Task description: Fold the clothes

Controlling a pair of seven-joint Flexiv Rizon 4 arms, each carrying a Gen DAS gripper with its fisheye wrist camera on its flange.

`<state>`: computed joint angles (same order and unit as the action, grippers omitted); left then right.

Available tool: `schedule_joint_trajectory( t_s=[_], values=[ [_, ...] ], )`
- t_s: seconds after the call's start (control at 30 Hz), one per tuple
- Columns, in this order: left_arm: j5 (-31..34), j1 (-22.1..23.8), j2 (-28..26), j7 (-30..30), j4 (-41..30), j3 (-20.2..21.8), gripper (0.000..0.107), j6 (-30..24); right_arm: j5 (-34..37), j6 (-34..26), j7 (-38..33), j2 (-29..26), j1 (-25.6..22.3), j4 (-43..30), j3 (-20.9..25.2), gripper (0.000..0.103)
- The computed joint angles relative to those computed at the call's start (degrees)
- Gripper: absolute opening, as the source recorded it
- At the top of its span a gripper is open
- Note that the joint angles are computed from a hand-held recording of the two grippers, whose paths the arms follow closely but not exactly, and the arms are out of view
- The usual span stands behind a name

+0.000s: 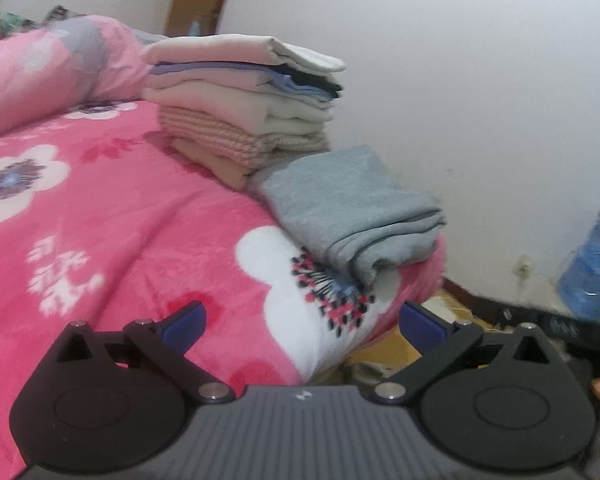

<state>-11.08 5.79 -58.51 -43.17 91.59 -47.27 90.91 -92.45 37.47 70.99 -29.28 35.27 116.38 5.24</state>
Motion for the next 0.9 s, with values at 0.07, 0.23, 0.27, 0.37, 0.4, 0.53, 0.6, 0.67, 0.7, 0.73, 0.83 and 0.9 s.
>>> schedule_joint_trajectory(
  t_s=[0.07,0.23,0.27,0.37,0.4,0.53,0.6,0.67,0.7,0.73,0.83,0.9],
  values=[
    [-0.4,-5.0,3.9,-3.1,0.4,7.6,0.103,1.7,4.2,-1.6,-5.0,-1.2,1.8,-2.4,0.8,0.098],
    [4.0,-11.7,6.4,-6.4,1.4,16.2,0.103,9.9,13.5,-8.0,-15.3,-3.4,6.9,-7.4,0.4,0.102],
    [4.7,-12.6,6.8,-7.2,1.4,17.5,0.103,10.3,14.8,-8.6,-16.3,-3.5,7.5,-8.0,0.3,0.102],
    [7.1,-13.0,7.0,-8.6,1.4,17.7,0.103,10.9,21.8,-12.6,-20.1,-4.0,9.3,-10.7,0.3,0.102],
    [7.6,-12.9,7.1,-8.9,1.4,17.5,0.103,10.5,23.0,-13.9,-20.7,-4.1,10.0,-11.1,0.1,0.102],
    [7.6,-13.5,7.7,-10.5,1.2,17.8,0.103,8.5,25.7,-18.1,-22.7,-4.4,12.0,-12.4,-0.3,0.102],
    [7.2,-13.9,7.8,-11.2,1.1,18.1,0.103,7.9,27.1,-20.2,-25.0,-4.7,12.8,-13.3,-0.2,0.102],
    [6.5,-14.4,8.1,-12.0,1.0,18.7,0.103,7.0,28.7,-22.3,-26.8,-5.1,13.4,-14.3,-0.2,0.102],
    [6.3,-14.5,8.2,-12.2,1.0,18.8,0.103,6.6,29.3,-23.2,-27.5,-5.3,13.7,-14.8,-0.2,0.102],
    [6.2,-14.3,8.2,-12.2,1.2,18.5,0.103,6.5,29.4,-23.4,-27.6,-5.4,13.8,-14.8,-0.2,0.102],
    [6.6,-13.0,8.0,-11.7,2.0,16.8,0.103,6.5,30.3,-23.3,-27.5,-5.4,13.8,-15.1,-0.1,0.102],
    [6.8,-12.9,8.0,-11.4,2.1,16.6,0.103,6.4,31.4,-23.8,-27.5,-5.5,13.9,-15.4,-0.1,0.102]
  ],
)
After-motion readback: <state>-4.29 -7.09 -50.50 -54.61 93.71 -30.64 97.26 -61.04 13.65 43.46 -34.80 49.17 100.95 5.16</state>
